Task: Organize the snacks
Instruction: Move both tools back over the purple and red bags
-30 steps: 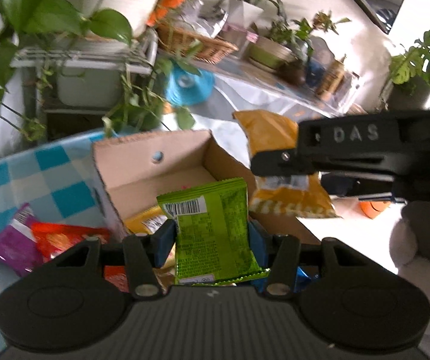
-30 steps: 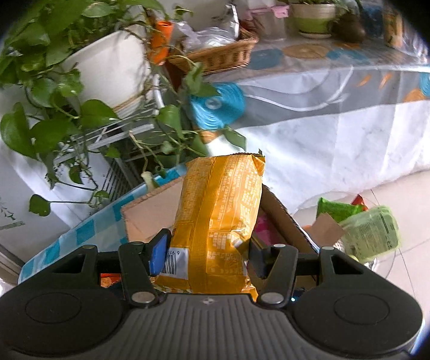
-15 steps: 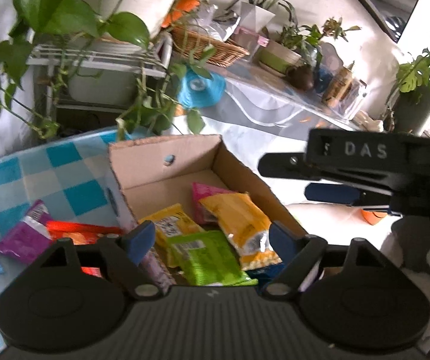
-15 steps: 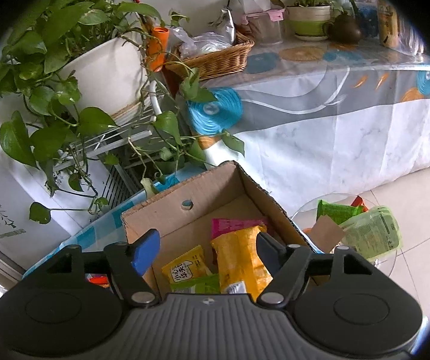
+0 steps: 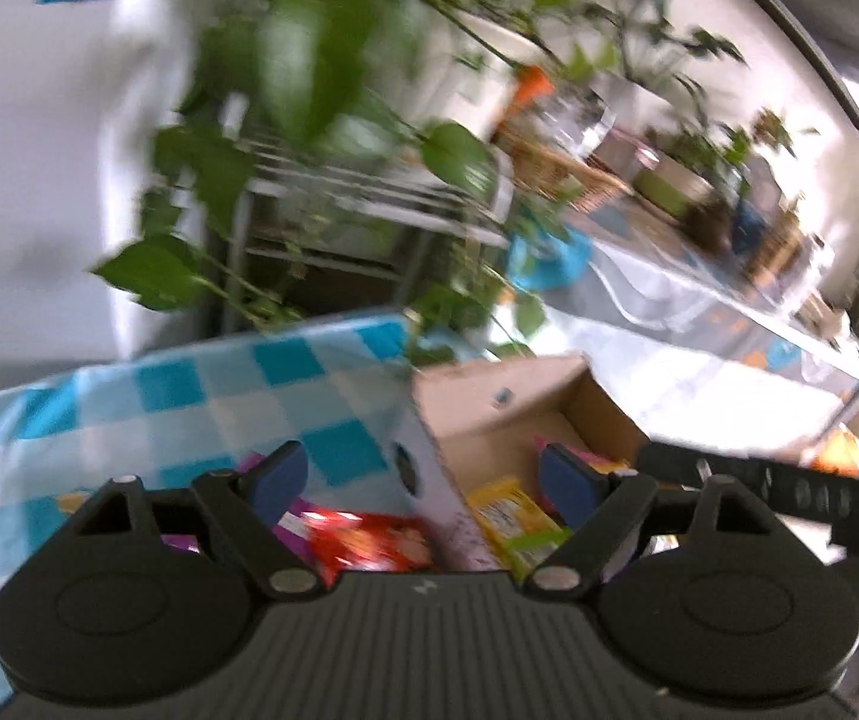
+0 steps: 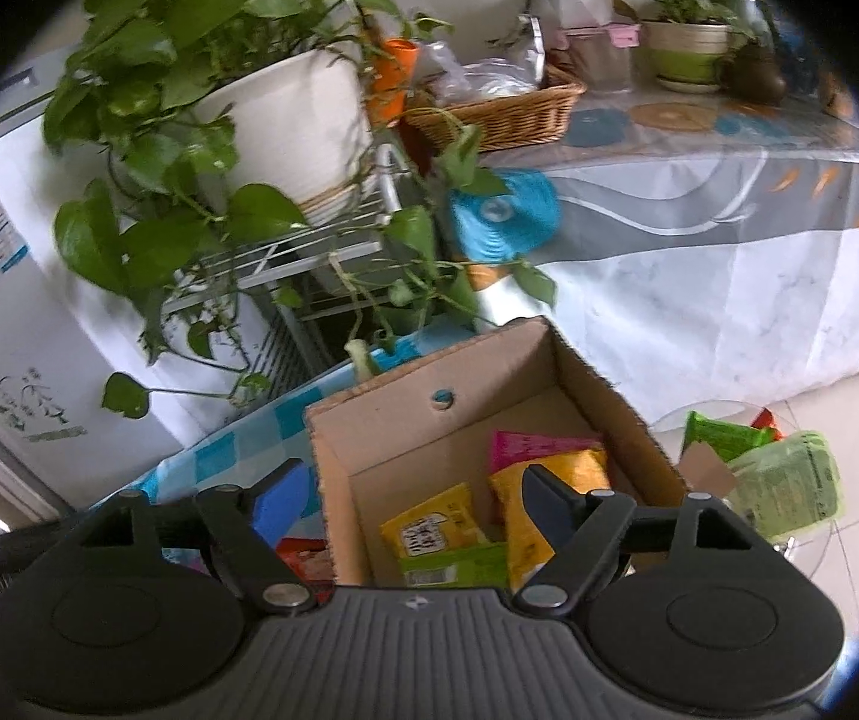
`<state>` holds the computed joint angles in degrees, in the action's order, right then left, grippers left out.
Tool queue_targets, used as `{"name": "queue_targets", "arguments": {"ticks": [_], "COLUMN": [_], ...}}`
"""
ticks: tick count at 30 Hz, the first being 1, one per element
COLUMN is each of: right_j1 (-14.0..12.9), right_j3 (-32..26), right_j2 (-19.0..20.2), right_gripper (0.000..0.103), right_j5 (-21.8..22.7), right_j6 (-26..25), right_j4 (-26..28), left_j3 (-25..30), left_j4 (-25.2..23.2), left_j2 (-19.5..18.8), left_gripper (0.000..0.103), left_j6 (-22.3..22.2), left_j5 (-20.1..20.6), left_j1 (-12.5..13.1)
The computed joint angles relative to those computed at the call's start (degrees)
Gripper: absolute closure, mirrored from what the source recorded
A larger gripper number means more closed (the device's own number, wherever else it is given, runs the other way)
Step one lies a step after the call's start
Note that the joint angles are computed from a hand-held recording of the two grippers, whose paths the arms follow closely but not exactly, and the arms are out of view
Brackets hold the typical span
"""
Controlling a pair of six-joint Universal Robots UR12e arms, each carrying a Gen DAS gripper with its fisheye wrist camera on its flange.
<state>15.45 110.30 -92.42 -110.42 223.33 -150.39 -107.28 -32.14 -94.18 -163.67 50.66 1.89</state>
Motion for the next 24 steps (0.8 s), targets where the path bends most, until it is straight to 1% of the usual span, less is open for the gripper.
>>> {"name": "queue_targets", "arguments": {"ticks": [5,10,13,17,20,24], "right_j1": [0.4,1.0,1.3,1.7,2.6,3.3], "right_j3": [-0.5,-1.2,-1.8,-2.9,-4.3,-6.1], "right_j2": [1.0,2.4,3.3,4.9,6.4,8.4], "right_gripper": [0.019,0.019,0.019,0.019,0.020,0.021], "right_j5": [2.5,6.1,9.0,13.4,13.8,13.4], "right_j6": [-2.8,-6.5,-8.4,-10.0,-11.8,-12.3], "right_j4": [-1.9,-3.9,-4.6,-4.1,-2.1,0.5], "left_j3": [0.9,1.6,2.0,2.2,2.0,1.9], "left_j4": [3.0,4.3,3.6,0.9,-0.1,-0.4], "left_j2": [-0.7,-1.3,-1.6,-1.7,-1.6,-1.5], "left_gripper": [0.018,0.017,0.017,0.017,0.017,0.017], "left_j6": [-4.5,-8.5,-9.1,-9.3,-9.0,-8.2], "left_j5": [1.5,5.3,7.3,7.2,6.8,6.5], "left_j1": [1.7,2.9,3.3,4.1,4.7,5.1]}}
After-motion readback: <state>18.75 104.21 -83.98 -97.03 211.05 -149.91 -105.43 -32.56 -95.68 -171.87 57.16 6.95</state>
